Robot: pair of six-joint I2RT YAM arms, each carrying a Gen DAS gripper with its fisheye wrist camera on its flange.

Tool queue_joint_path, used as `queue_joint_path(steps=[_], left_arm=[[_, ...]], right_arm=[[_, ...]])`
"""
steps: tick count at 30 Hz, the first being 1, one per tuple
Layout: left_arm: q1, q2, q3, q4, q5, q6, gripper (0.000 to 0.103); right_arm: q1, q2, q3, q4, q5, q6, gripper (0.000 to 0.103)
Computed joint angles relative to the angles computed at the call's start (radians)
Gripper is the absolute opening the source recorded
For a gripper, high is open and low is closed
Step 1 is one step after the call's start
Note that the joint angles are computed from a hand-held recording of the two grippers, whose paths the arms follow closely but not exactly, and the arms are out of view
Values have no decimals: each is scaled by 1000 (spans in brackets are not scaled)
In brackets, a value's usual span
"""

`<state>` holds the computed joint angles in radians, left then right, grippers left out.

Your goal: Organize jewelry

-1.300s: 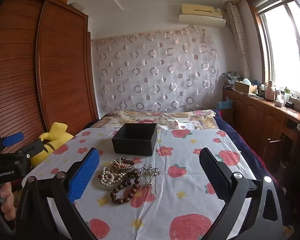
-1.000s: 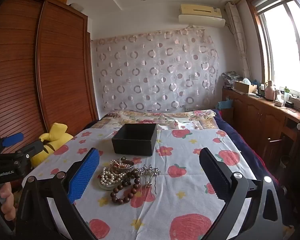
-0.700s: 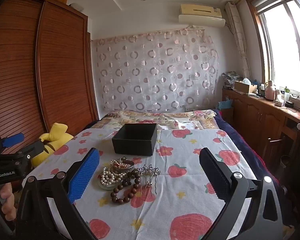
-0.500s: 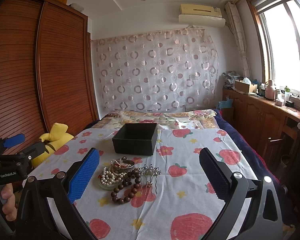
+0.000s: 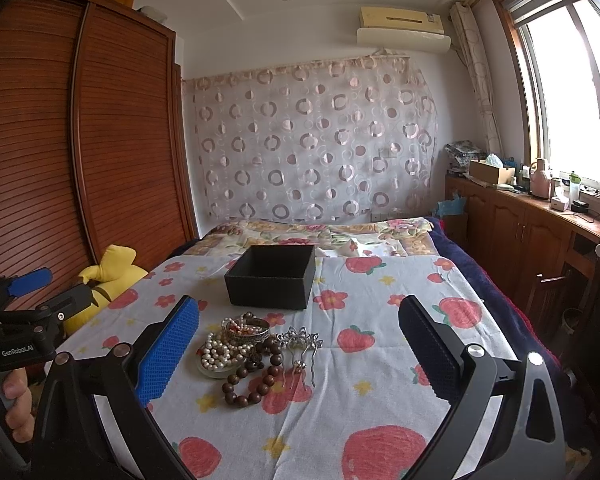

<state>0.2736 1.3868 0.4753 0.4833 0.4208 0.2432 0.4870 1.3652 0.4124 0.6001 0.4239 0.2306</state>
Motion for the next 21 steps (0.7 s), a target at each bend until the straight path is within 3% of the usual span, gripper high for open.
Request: queue_joint_path(steps=[3,5,12,13,21], left_arm=[[0,2,2,-2,0,1,96],[-24,44,-9,57,-21,-11,96],[-38,22,-23,54,-34,-16,96],[-15,-27,2,-22,-8,-4,96],[-19,-50,1,-43,-12,-5,96]], right_arm=[[1,-2,-1,-1,1,-1,101],[0,-4,-2,-1,-1,-2,101],[-1,-8,-3,-4,-2,0,101],[0,-8,-3,-5,-2,0,101],[1,-12,-5,-6,0,0,101]])
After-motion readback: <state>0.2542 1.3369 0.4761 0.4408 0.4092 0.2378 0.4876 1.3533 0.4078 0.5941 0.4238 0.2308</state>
